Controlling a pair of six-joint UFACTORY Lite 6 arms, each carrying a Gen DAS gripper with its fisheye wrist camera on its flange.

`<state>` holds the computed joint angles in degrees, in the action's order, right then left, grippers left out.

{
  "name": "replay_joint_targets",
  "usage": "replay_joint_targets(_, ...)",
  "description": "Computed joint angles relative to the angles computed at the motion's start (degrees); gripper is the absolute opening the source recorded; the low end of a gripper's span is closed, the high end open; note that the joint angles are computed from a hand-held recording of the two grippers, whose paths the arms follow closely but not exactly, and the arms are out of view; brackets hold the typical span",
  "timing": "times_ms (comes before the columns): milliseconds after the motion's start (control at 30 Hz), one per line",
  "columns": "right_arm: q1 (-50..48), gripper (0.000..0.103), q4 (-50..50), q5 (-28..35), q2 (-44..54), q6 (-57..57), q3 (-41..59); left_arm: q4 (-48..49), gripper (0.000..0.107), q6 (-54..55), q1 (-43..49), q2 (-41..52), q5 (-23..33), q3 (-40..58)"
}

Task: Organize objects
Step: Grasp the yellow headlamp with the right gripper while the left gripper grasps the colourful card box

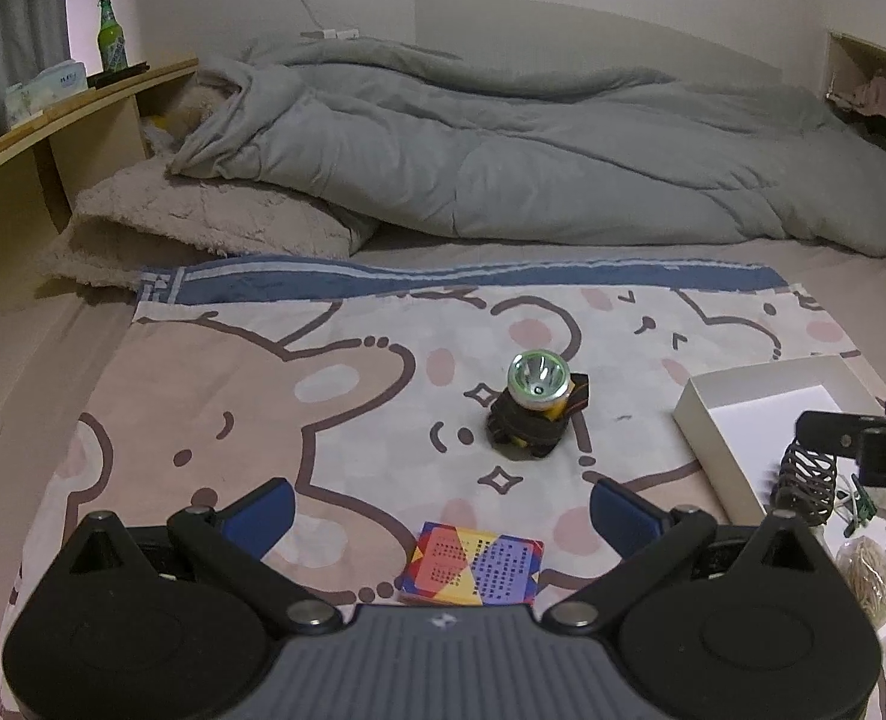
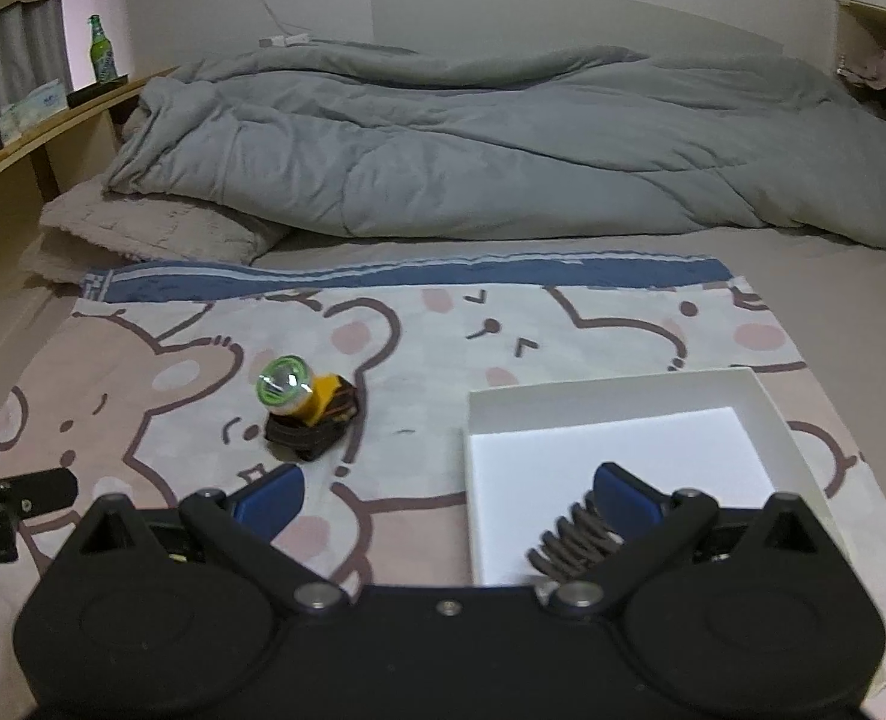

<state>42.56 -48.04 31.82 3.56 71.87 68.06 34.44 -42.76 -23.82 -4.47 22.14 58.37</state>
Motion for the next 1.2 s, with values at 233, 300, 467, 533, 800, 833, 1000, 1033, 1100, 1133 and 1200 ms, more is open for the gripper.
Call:
replay_joint_targets(233,1.4,0.103,-0.46,-0.17,5.28,0.91,5.79,-4.37,0.103,6.22,2.48,1.83,-3.76,-1.33)
replay_joint_targets(300,0.19,0.103,4.98,-0.76,8.56,-3.39,9.73,-4.75,0.103,6.94,3.08,3.3,-4.82,-1.36)
replay_joint_targets(467,-1.59,0.103,10.32,1.02,19.7,-9.52,23.2,-12.04,0.103,16.61,4.72,7.35,-9.5,-1.01)
replay_joint_targets(533,-2.44,0.103,12.03,0.99,24.88,-13.14,29.52,-16.92,0.103,22.64,5.08,10.07,-10.7,0.09)
replay_joint_targets(800,-4.3,0.089,-0.82,-10.79,36.31,-6.27,37.67,-23.66,0.102,31.45,4.1,23.42,-10.15,8.79)
replay_joint_targets(833,-4.44,0.089,-5.51,-13.16,36.42,-2.75,36.3,-25.0,0.102,33.09,4.02,24.5,-10.17,9.39)
replay_joint_targets(1000,-6.81,0.083,-10.62,-22.38,40.91,-2.59,36.31,-25.97,0.101,36.95,3.34,30.33,-8.38,13.31)
replay_joint_targets(1033,-7.09,0.082,-12.38,-23.43,41.75,-2.25,36.49,-26.24,0.101,37.51,3.4,31.55,-7.95,14.22)
replay_joint_targets(1100,-7.39,0.082,-14.88,-25.45,43.19,-3.07,36.77,-27.72,0.101,39.25,3.63,33.66,-7.04,16.0)
replay_joint_targets(1133,-7.5,0.082,-14.77,-26.31,43.84,-4.85,37.08,-27.96,0.1,39.57,3.78,34.69,-6.54,16.9)
replay_joint_targets(1200,-7.45,0.082,-13.52,-27.62,45.09,-9.12,37.72,-27.08,0.099,38.88,3.9,36.9,-5.07,19.04)
